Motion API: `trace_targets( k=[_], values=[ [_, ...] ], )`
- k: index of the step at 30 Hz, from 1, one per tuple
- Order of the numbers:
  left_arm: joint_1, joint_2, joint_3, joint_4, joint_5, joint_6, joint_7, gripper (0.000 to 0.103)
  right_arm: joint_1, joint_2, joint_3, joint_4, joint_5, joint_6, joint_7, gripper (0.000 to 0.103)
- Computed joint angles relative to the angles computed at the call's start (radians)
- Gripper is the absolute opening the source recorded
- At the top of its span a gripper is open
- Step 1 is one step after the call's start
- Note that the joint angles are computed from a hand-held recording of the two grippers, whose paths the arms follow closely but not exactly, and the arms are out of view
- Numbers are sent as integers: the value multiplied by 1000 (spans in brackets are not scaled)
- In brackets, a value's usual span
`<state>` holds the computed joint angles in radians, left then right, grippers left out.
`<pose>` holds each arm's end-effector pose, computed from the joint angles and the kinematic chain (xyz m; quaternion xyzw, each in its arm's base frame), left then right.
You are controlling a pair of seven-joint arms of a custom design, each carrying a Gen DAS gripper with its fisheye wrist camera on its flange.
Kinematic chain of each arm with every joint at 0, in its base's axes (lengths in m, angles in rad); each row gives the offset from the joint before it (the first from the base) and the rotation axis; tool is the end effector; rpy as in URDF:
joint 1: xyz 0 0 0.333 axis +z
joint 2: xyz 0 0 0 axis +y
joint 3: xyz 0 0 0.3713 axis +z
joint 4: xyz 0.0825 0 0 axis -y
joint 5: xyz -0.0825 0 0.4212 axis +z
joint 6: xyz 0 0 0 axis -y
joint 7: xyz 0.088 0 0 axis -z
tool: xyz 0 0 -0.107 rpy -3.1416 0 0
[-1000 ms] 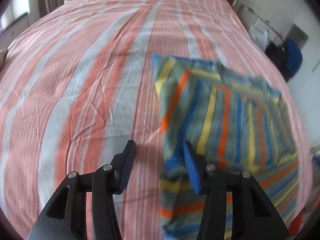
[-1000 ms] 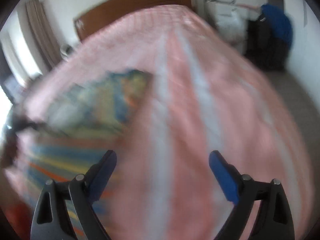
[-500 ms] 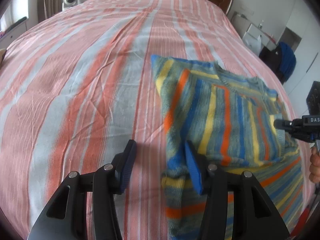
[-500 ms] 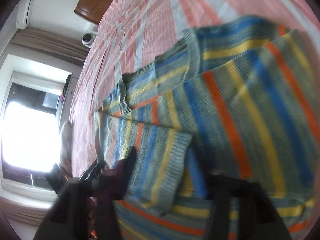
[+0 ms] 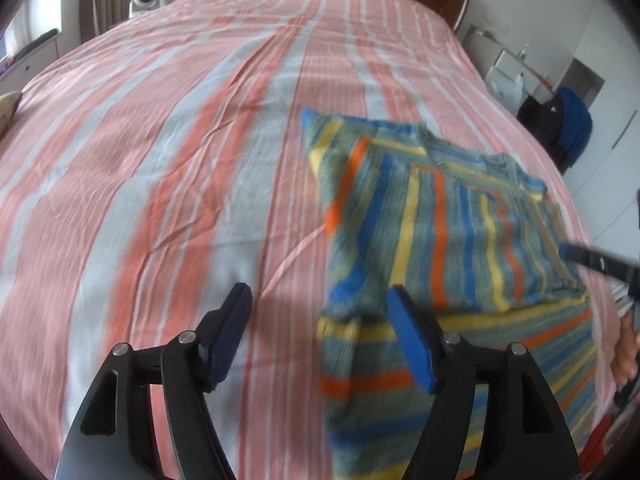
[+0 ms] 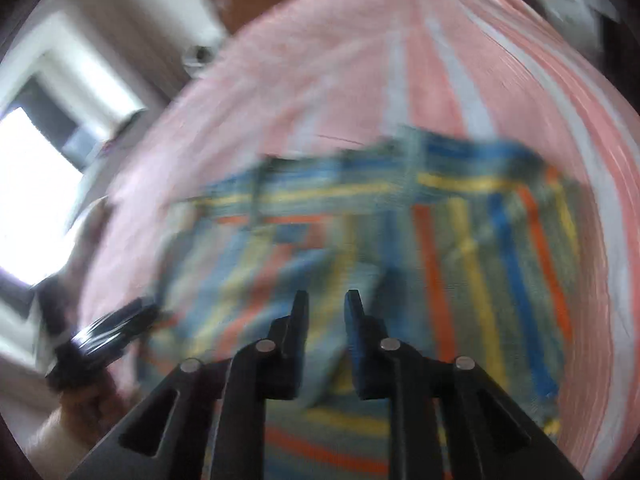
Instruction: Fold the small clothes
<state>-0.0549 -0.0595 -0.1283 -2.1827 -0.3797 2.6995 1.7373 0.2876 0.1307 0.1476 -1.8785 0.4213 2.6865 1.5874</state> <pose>0.5852 -0.0970 0.5137 -0.6545 0.6918 -0.2849 0.1088 0.6249 0.2705 0.5562 -0.6902 0.6274 -0.0383 0.3585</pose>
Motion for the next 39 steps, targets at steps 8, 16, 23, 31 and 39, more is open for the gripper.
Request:
trace_targets(
  k=[8, 16, 23, 31, 39],
  values=[
    [39, -222, 35, -144, 47, -133, -39, 84, 31, -123, -15, -148, -106, -121, 29, 40],
    [20, -411, 27, -318, -18, -198, -12, 90, -7, -509, 0, -544, -402, 28, 257, 83],
    [114, -394, -118, -346, 295, -107, -207, 99, -178, -741, 121, -746, -676, 14, 610, 84],
    [22, -392, 3, -393, 174, -44, -182, 103, -198, -763, 96, -779, -795, -84, 801, 91],
    [-37, -554, 107, -404, 6, -383, 20, 102, 123, -841, -132, -802, -629, -89, 595, 92]
  ],
)
